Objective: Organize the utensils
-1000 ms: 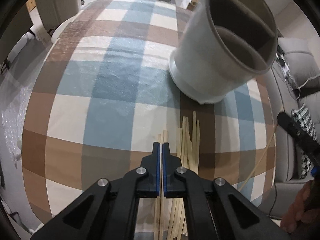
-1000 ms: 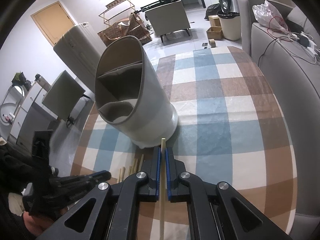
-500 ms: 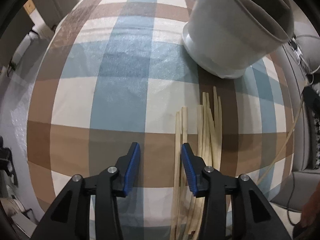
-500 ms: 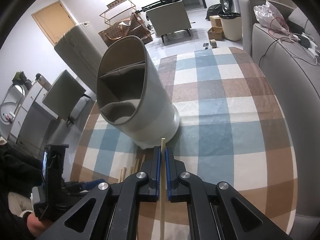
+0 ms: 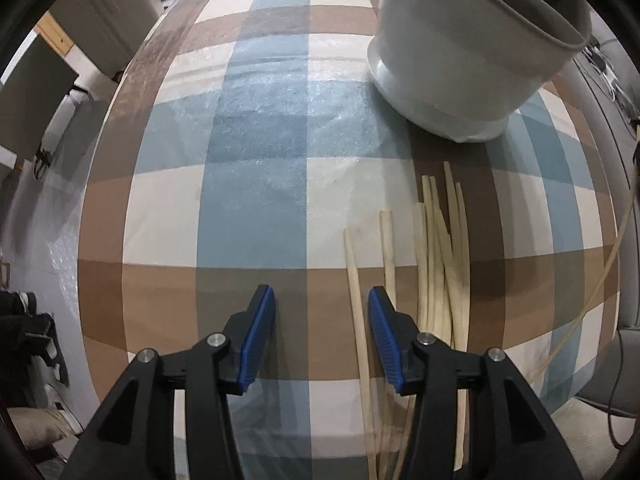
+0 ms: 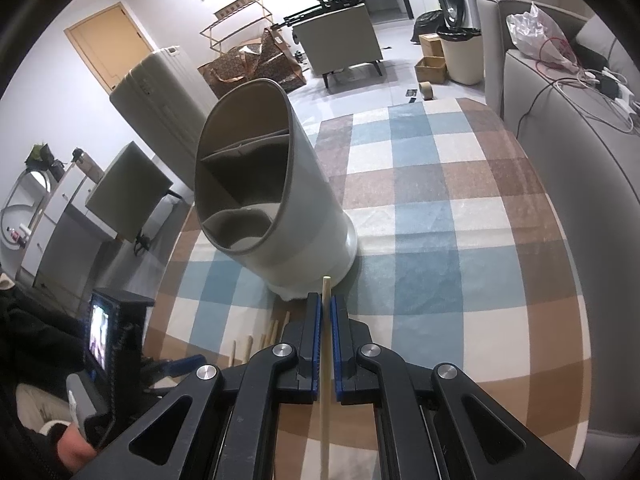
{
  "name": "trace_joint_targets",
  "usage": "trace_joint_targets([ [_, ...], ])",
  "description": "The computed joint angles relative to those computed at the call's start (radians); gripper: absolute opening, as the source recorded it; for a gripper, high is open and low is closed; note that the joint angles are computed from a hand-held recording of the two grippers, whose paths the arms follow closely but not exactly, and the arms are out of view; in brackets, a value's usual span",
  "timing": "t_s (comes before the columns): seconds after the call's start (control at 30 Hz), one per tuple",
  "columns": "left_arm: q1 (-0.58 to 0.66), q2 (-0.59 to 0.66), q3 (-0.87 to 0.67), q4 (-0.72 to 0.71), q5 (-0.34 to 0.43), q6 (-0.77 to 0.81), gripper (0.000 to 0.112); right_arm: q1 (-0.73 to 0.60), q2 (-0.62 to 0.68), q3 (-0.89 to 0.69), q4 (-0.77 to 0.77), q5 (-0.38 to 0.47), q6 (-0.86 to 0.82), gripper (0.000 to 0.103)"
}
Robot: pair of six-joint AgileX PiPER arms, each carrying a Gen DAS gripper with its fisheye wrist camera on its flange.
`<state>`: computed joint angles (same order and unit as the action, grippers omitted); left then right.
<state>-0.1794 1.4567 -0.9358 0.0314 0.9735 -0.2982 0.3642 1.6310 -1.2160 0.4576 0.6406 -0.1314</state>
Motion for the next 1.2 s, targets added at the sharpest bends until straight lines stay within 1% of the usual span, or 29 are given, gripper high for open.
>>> trace_joint_targets([
  [0.1, -0.043, 0.038, -0.035, 0.021, -0.001, -0.052, 0.043, 0.003, -0.003, 0.0, -0.006, -0.001, 0.003, 0.004],
  [0.13, -0.045, 0.04, -0.04, 0.023, 0.0, -0.058, 0.039, 0.004, -0.004, 0.001, -0.007, -0.001, 0.002, 0.004],
  [0.17, -0.044, 0.042, -0.047, 0.016, -0.001, -0.051, 0.035, 0.004, -0.005, 0.001, -0.007, -0.001, 0.001, 0.004],
  [0.23, -0.068, 0.068, -0.072, 0.014, -0.009, -0.061, 0.014, 0.003, -0.005, 0.001, -0.01, 0.0, 0.003, 0.004],
  [0.27, -0.096, 0.095, -0.089, 0.017, -0.021, -0.086, 0.01, 0.002, -0.004, 0.0, -0.009, 0.001, 0.002, 0.004],
  [0.3, -0.129, 0.118, -0.074, 0.022, -0.065, -0.12, 0.003, 0.001, -0.002, -0.001, -0.007, 0.002, 0.001, 0.004],
  [0.33, -0.138, 0.127, -0.082, 0.026, -0.07, -0.127, 0.001, 0.0, -0.002, -0.001, -0.008, 0.002, 0.002, 0.004],
  [0.4, -0.17, 0.138, -0.085, 0.042, -0.079, -0.161, 0.0, 0.002, 0.001, -0.003, -0.012, 0.003, 0.004, 0.004],
  [0.47, -0.164, 0.138, -0.088, 0.005, -0.085, -0.147, 0.0, 0.006, 0.005, -0.006, -0.016, 0.004, 0.007, 0.004],
  [0.53, -0.167, 0.123, -0.086, -0.002, -0.1, -0.161, 0.0, 0.009, 0.005, -0.007, -0.02, 0.002, 0.006, 0.004],
  [0.67, -0.14, 0.025, -0.057, -0.006, -0.148, -0.172, 0.0, 0.015, 0.002, -0.003, -0.027, -0.006, 0.012, 0.004],
  [0.7, -0.123, -0.011, -0.049, -0.021, -0.157, -0.167, 0.0, 0.016, -0.001, -0.001, -0.026, -0.008, 0.012, 0.004],
  [0.73, -0.09, -0.021, -0.065, -0.047, -0.167, -0.135, 0.0, 0.019, -0.008, 0.004, -0.021, -0.013, 0.005, 0.004],
  [0.8, -0.07, -0.09, -0.052, -0.044, -0.197, -0.141, 0.0, 0.027, -0.023, 0.014, -0.018, -0.024, -0.005, 0.004],
  [0.87, -0.075, -0.167, -0.038, -0.026, -0.221, -0.16, 0.0, 0.041, -0.047, 0.032, -0.015, -0.046, -0.019, 0.004],
  [0.93, -0.093, -0.203, -0.036, 0.011, -0.243, -0.186, 0.0, 0.062, -0.078, 0.06, -0.017, -0.083, -0.031, 0.004],
  [0.97, -0.12, -0.203, -0.037, 0.049, -0.263, -0.223, 0.0, 0.073, -0.093, 0.073, -0.025, -0.102, -0.029, 0.004],
  [1.03, -0.131, -0.211, -0.03, 0.07, -0.282, -0.231, 0.0, 0.101, -0.117, 0.095, -0.072, -0.147, 0.005, 0.004],
  [1.07, -0.127, -0.234, -0.005, 0.061, -0.287, -0.217, 0.0, 0.11, -0.13, 0.107, -0.081, -0.167, 0.011, 0.004],
  [1.2, -0.111, -0.21, -0.037, 0.016, -0.283, -0.147, 0.0, 0.143, -0.173, 0.137, -0.144, -0.24, 0.072, 0.004],
])
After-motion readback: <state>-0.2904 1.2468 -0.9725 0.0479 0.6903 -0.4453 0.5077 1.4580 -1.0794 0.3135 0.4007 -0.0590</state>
